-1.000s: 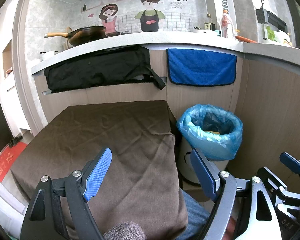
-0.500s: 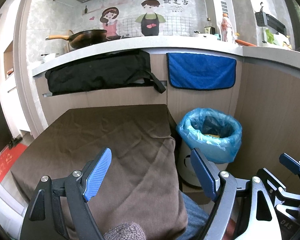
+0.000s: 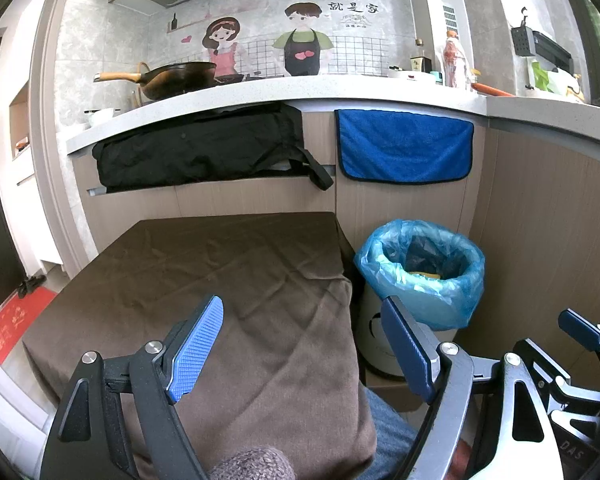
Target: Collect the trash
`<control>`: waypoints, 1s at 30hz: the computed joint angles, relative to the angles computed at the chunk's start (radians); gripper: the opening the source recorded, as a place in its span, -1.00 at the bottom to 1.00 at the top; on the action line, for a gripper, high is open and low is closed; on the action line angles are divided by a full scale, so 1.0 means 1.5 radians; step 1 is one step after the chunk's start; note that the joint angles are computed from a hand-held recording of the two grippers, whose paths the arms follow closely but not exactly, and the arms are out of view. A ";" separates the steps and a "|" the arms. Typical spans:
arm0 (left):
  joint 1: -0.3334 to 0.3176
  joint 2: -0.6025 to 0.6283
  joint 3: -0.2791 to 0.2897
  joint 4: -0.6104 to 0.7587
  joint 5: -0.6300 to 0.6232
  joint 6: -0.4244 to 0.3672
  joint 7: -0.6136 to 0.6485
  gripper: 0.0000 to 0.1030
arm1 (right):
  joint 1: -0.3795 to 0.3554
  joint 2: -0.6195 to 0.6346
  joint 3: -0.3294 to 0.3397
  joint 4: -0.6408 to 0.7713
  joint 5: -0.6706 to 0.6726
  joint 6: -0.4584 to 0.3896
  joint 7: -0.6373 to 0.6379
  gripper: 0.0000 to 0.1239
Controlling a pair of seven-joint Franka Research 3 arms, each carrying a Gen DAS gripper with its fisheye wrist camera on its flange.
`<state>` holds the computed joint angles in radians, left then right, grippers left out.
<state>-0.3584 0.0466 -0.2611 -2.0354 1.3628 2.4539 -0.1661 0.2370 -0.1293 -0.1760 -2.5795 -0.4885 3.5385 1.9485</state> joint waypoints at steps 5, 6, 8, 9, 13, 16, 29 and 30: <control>-0.001 0.000 0.000 0.000 -0.001 0.000 0.000 0.58 | 0.000 -0.002 0.005 -0.004 0.017 -0.001 -0.012 0.21; -0.001 0.000 0.000 0.000 -0.001 0.000 0.000 0.58 | 0.002 -0.002 0.001 -0.002 0.011 0.000 -0.008 0.21; -0.001 0.001 0.000 0.000 0.000 0.000 0.000 0.58 | 0.001 -0.002 0.004 -0.003 0.016 -0.001 -0.012 0.21; -0.001 0.001 0.000 0.000 -0.001 -0.001 0.000 0.58 | 0.002 -0.002 0.002 -0.003 0.015 -0.001 -0.011 0.21; -0.001 0.001 0.000 0.001 0.001 -0.001 -0.001 0.58 | 0.002 -0.003 0.003 -0.004 0.018 0.000 -0.013 0.21; -0.001 0.002 0.000 0.001 0.000 -0.002 -0.001 0.58 | 0.005 -0.001 -0.002 -0.002 0.009 -0.001 -0.007 0.21; -0.003 0.003 0.000 0.003 -0.001 -0.004 0.000 0.58 | 0.000 0.002 -0.002 0.002 -0.005 0.002 0.003 0.21; -0.003 0.004 0.000 0.004 -0.001 -0.005 -0.001 0.58 | -0.001 0.002 -0.002 0.002 -0.006 0.002 0.004 0.21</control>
<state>-0.3635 0.0526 -0.2607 -2.0287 1.3615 2.4464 -0.1677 0.2353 -0.1256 -0.1788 -2.5765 -0.4977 3.5416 1.9550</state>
